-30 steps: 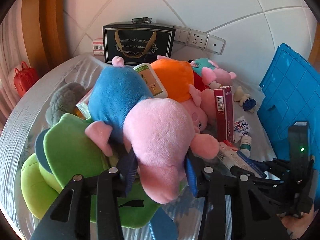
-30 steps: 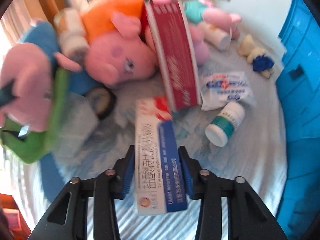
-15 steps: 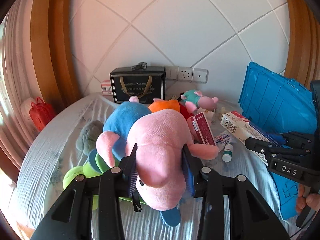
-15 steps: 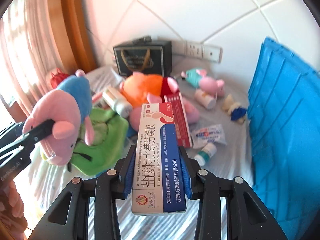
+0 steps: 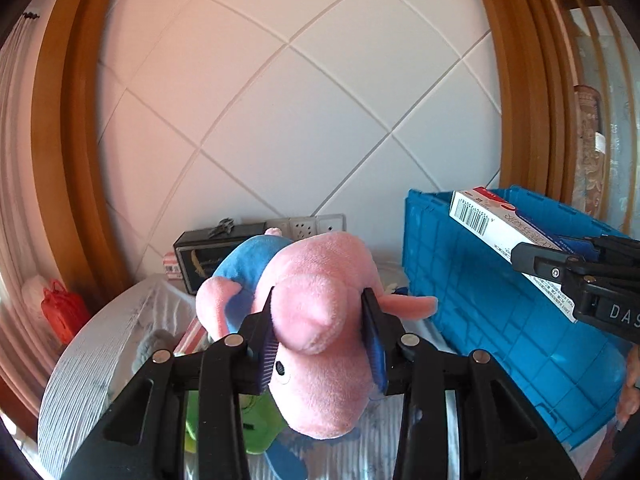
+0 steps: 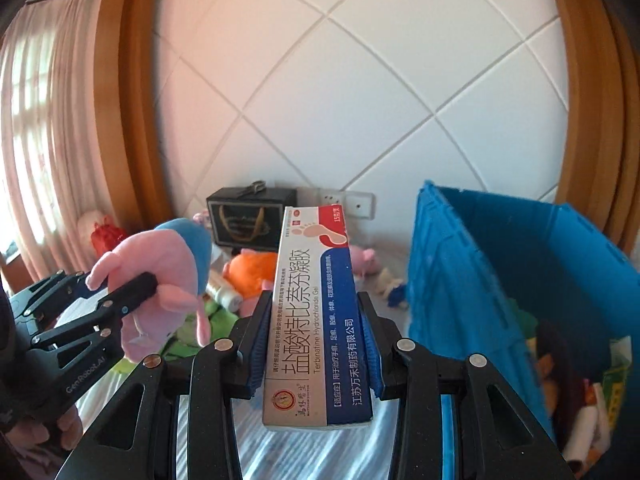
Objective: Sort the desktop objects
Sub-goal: 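Carry the pig and ointment box over the crate and release both inside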
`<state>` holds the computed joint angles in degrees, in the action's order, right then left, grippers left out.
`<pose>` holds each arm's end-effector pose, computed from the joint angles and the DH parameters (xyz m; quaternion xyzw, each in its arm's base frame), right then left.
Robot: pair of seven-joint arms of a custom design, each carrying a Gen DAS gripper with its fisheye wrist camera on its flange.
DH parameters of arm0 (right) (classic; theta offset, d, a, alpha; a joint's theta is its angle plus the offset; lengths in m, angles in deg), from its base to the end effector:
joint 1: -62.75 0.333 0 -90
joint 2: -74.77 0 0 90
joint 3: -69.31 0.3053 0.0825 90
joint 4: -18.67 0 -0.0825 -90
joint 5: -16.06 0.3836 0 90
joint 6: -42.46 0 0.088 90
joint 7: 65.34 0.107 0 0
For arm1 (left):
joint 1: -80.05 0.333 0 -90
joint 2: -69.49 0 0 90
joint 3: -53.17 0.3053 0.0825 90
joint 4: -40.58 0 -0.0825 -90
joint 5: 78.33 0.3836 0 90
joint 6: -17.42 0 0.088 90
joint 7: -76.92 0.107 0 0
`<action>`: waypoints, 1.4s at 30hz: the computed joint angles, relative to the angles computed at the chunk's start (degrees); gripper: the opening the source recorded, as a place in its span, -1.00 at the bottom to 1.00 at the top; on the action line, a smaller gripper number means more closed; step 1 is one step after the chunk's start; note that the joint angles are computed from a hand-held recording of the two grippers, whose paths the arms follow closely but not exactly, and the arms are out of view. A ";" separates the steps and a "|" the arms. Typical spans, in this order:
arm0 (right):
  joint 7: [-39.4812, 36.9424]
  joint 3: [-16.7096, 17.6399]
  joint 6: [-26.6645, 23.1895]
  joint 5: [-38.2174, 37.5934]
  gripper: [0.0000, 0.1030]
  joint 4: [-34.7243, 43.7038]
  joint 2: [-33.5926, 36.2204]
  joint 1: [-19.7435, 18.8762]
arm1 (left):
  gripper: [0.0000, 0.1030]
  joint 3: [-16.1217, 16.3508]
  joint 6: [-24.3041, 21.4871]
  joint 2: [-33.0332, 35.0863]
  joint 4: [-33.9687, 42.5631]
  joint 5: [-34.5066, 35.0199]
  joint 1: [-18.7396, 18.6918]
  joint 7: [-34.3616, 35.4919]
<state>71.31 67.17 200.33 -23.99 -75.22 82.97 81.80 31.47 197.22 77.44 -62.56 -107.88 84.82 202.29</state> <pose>0.6170 0.2172 0.6268 -0.6079 0.6065 -0.3579 0.3669 0.6259 -0.1289 0.5990 -0.4682 0.6762 -0.4521 0.3450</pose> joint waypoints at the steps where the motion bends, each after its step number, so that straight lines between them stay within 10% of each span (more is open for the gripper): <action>1: 2.94 -0.80 -0.14 -2.94 -0.25 -1.85 -2.33 0.36 | -0.29 -2.49 0.39 -0.29 0.41 -2.99 1.17 3.07; 6: 14.69 0.81 -4.66 -16.25 -0.25 -9.11 -12.52 -3.09 | -0.29 -11.87 -0.10 -0.13 5.65 -20.82 3.09 21.43; 11: 18.44 2.44 -8.90 -19.79 -0.25 -16.11 -21.06 -9.09 | -0.29 -14.71 -1.44 0.27 10.13 -28.71 -0.88 29.91; 23: 7.94 -0.87 -6.10 -9.85 -0.25 -29.54 -30.58 -20.30 | -0.29 3.53 -18.01 8.80 21.79 17.87 -25.84 -16.19; 31: 1.10 -1.11 -1.52 -4.58 -0.25 -32.61 -30.75 -26.06 | -0.21 4.24 -34.79 15.81 31.25 30.68 -29.48 -29.93; 42: -7.63 3.47 -0.57 1.01 -0.25 -30.60 -26.70 -32.76 | 0.30 4.35 -36.47 13.65 27.91 36.08 -30.19 -35.60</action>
